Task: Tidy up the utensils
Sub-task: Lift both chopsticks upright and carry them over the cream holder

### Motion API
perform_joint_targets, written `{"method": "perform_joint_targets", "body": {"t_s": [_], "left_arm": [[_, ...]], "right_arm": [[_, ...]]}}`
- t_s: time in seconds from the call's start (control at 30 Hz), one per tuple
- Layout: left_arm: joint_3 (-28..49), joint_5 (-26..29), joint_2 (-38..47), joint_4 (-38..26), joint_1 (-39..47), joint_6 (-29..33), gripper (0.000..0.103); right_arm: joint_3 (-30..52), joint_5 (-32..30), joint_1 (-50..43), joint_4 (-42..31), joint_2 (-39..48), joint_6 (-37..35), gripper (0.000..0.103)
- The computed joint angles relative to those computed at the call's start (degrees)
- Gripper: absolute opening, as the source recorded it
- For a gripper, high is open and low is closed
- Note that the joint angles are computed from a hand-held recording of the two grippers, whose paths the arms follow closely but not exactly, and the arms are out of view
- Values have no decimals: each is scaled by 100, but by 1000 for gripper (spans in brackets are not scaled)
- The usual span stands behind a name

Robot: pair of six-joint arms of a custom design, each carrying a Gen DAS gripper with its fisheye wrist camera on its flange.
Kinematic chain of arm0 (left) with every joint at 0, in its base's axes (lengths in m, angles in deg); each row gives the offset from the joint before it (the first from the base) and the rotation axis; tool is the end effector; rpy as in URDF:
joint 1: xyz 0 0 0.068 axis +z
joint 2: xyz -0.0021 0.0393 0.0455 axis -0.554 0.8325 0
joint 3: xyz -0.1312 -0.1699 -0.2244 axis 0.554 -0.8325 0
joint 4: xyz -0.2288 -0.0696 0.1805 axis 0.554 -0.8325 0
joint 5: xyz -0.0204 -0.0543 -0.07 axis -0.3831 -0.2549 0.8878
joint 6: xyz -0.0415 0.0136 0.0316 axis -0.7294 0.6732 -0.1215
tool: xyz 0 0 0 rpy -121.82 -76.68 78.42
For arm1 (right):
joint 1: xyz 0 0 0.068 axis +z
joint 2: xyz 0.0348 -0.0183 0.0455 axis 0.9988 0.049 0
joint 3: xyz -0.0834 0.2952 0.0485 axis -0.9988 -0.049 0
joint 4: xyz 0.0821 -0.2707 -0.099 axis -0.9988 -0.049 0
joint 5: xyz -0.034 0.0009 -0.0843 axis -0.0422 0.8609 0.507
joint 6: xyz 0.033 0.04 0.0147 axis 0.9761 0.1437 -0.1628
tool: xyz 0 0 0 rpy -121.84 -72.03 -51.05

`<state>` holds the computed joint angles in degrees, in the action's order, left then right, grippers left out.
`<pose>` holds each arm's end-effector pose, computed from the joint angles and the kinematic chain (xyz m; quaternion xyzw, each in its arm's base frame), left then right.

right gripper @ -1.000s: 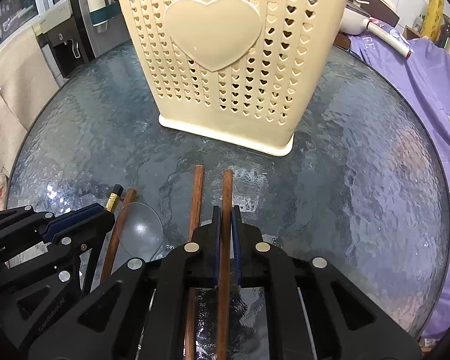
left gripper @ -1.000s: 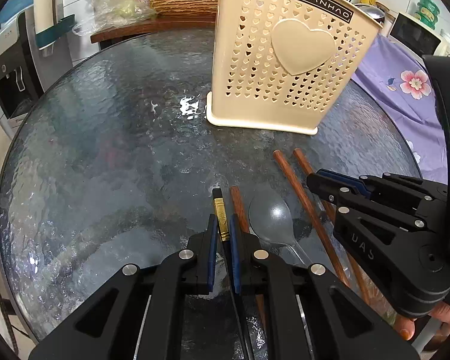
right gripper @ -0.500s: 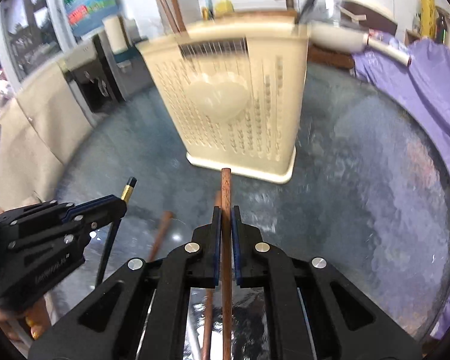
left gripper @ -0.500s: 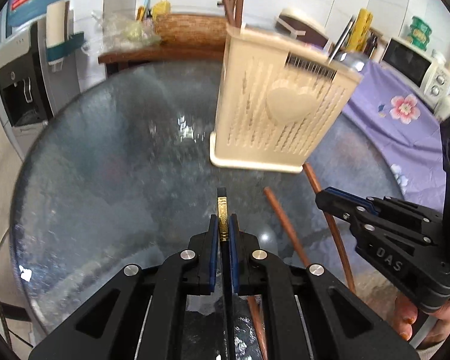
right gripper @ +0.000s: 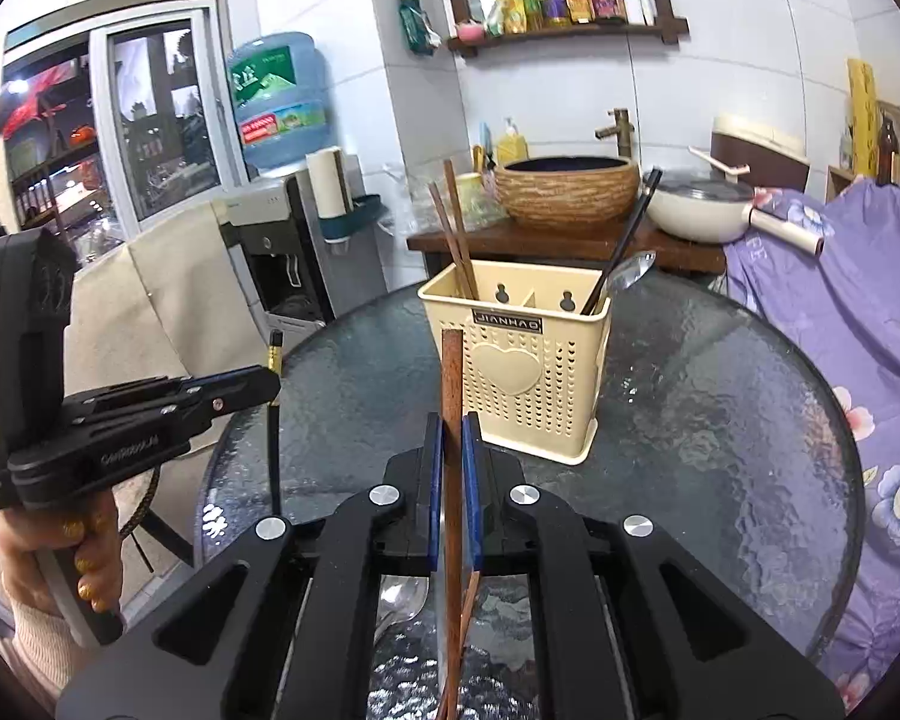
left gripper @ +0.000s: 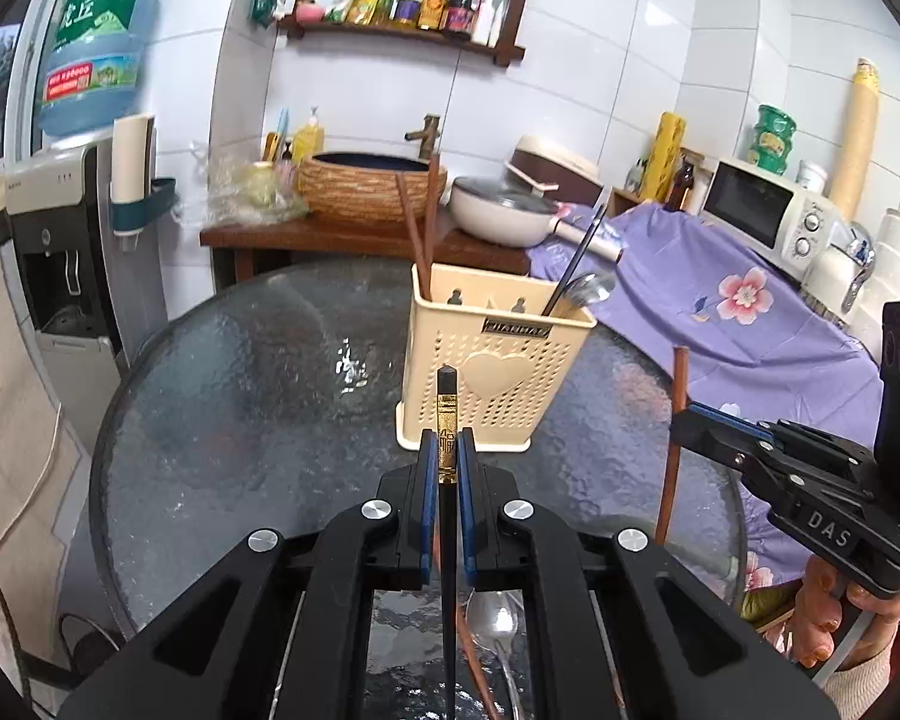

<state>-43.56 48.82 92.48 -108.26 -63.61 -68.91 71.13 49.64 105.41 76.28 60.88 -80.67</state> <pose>0.1633 -0.0763 0.2918 -0.1077 0.8709 -0.0483 0.4770 0.2716 0.1076 0.2911 -0.2973 0.8091 0.2709 0.4285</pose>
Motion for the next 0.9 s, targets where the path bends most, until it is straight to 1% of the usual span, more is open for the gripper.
{"method": "perform_joint_targets", "body": {"t_s": [0.13, 0.27, 0.33, 0.43, 0.53, 0.63, 0.9], "left_arm": [[100, -348, -105, -189, -315, -76, 7], [259, -731, -207, -385, -638, -84, 6], [335, -802, -238, -408, -693, -14, 6], [427, -812, -264, -396, -711, 83, 6], [492, -757, -245, -343, -673, 184, 6], [534, -720, -240, -321, -672, 233, 6], [793, -683, -162, -206, -655, 528, 6]], "right_arm": [[-56, -331, -203, -135, -335, -35, 7], [23, -623, -367, -229, -420, -5, 7], [59, -723, -415, -255, -468, 9, 7], [98, -683, -396, -204, -499, 28, 7], [183, -814, -419, -254, -491, 63, 7], [230, -802, -393, -194, -506, 116, 7], [594, -947, -371, -148, -378, 290, 7]]}}
